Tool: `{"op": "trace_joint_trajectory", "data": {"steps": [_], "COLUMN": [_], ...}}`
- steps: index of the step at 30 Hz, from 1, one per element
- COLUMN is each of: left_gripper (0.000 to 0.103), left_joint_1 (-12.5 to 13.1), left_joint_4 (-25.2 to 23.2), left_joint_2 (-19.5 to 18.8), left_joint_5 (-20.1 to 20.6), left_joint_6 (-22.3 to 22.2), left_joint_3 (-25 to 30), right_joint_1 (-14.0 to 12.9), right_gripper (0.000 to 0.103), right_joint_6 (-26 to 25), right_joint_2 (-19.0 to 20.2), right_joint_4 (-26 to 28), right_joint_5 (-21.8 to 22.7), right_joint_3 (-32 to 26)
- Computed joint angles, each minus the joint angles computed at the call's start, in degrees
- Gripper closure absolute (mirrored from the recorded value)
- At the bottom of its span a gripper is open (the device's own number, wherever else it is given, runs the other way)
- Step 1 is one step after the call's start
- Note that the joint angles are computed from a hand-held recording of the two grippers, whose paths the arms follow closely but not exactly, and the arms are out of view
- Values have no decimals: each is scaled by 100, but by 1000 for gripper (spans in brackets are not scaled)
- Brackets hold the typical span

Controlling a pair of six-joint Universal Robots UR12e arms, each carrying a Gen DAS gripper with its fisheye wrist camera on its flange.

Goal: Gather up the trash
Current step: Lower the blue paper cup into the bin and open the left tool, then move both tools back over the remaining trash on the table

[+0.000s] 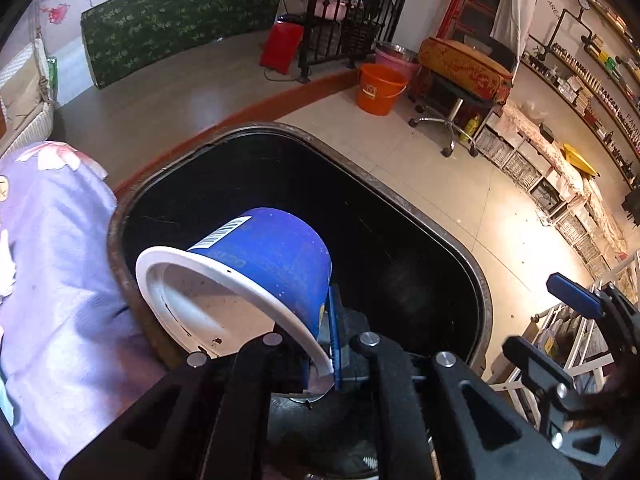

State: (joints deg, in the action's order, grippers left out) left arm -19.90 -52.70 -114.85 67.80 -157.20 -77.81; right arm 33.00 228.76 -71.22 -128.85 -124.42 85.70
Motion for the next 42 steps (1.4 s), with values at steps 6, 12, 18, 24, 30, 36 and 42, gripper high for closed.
{"op": "trace_joint_trajectory", "data": {"steps": [6,12,18,24,30,36,42], "left_gripper": [94,63,27,21,13,5,5], "left_joint_1": [-108,-179,-82,-8,121,351,635], "left_joint_4": [-715,-802,-269,230,871,1621,2041], "left_joint_2": [-236,-297,-125,55,346,746,1084], "left_joint_5": [197,582,486,476,469,524,669], "left_joint_6": [185,257,171,137,47,-114,-535], "left_joint_3": [389,457,121,-130,-507,-1059,-1490], "right_joint_1": [-5,-3,1,0,-3,13,46], "right_gripper": [31,27,27,25,24,23,22], "right_joint_6": [16,52,54,-8,-187,-571,-1080], "right_joint_2": [-46,-64,-65,-36,47,170,400], "right_joint_4": [-59,-61,-90,-131,-267,-619,-973], "right_joint_5": [25,48,39,7,38,193,566], "right_joint_3": [69,99,105,75,-19,-141,-430]}}
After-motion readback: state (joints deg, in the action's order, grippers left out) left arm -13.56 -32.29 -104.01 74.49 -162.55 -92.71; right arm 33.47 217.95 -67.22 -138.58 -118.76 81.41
